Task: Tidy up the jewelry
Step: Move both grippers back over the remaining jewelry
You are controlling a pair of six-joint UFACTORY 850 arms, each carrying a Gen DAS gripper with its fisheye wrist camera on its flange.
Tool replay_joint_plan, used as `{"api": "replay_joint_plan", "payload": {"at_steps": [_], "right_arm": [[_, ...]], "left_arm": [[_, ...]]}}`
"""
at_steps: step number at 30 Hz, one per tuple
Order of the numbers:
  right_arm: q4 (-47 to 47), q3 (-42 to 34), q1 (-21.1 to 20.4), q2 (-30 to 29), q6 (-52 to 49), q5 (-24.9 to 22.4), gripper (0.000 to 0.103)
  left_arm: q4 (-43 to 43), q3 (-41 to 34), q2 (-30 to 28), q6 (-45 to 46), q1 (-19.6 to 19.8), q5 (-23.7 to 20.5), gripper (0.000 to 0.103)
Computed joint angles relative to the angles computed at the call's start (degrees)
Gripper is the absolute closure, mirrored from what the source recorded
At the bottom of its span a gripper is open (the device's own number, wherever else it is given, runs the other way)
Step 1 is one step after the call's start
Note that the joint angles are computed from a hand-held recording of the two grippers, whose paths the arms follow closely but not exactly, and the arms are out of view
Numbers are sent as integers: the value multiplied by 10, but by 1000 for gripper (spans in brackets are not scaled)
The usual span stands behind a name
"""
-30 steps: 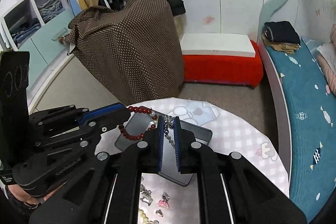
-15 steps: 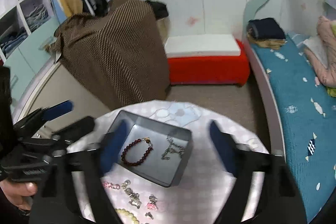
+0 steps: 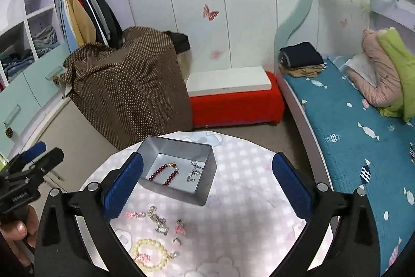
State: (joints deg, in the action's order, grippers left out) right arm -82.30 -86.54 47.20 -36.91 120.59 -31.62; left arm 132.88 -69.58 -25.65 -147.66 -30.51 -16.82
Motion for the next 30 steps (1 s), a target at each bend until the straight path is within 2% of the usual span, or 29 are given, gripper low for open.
{"api": "replay_joint_plan", "payload": {"at_steps": [9,14,18,23,30], "right_arm": [[-9,34,46,21,12,-69,7],[9,48,63,16,0,-84,7],[24,63,69,10,14,-69,7],[35,69,74,2,16,-57,7],[57,60,72,-18,-2,-35,7]], "left_arm": [[-5,80,44,-13,-27,-36,7],[-21,105,42,0,-41,-44,7],[18,129,43,-56,-43,-40,7],[37,146,38,-67,-51,-54,7],[73,145,11,-83,-62,-45,7]]}}
